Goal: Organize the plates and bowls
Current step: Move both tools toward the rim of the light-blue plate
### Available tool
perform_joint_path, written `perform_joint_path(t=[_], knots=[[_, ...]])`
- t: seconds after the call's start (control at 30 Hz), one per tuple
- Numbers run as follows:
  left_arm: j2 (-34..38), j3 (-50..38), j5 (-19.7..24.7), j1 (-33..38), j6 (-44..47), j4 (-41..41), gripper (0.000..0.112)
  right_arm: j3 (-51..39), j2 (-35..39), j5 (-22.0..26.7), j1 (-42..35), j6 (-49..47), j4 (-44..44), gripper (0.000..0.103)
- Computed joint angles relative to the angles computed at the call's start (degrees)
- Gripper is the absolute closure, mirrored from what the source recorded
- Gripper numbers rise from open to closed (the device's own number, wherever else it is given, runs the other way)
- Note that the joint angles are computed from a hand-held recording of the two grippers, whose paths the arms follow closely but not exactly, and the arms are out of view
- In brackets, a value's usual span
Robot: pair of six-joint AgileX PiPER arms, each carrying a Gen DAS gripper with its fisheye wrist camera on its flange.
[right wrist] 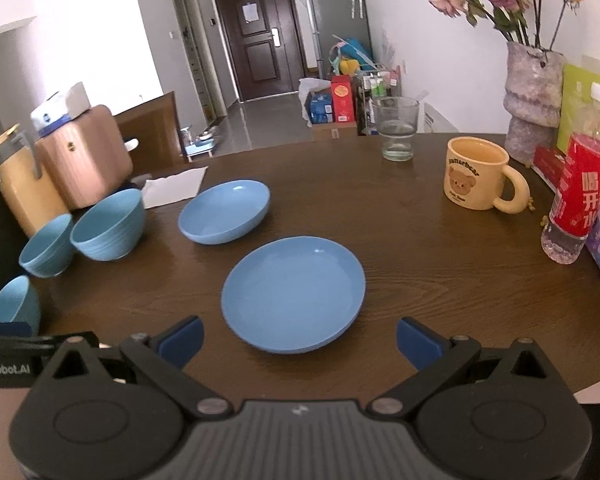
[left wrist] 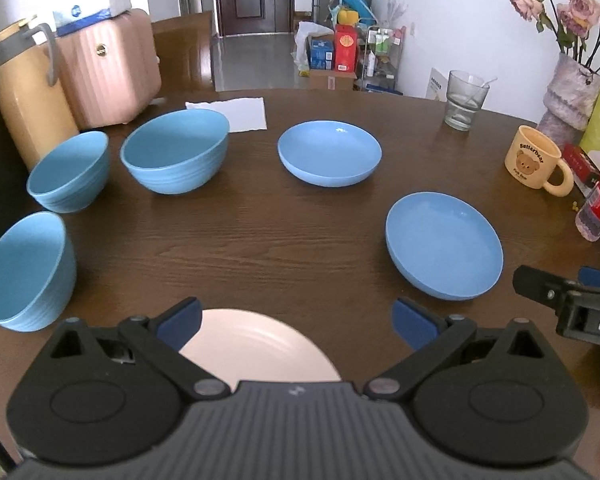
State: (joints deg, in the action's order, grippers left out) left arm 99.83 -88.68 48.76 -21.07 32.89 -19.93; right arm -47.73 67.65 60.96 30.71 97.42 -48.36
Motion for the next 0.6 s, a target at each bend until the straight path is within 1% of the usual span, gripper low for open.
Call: perform_joint_path(t=[0.37,0.6], knots=[[7.09,-8.04,1.42,-5.71,-8.73,5.72,0.009,3.33,-0.17,-13.97,-16.74,-8.7,3.44,0.0],[12.59,-15.23,4.41,-9.33,-13.97,8.91,0.009,3.52,1.52,-19.59,-25.53,-15.61,6.02,0.0]])
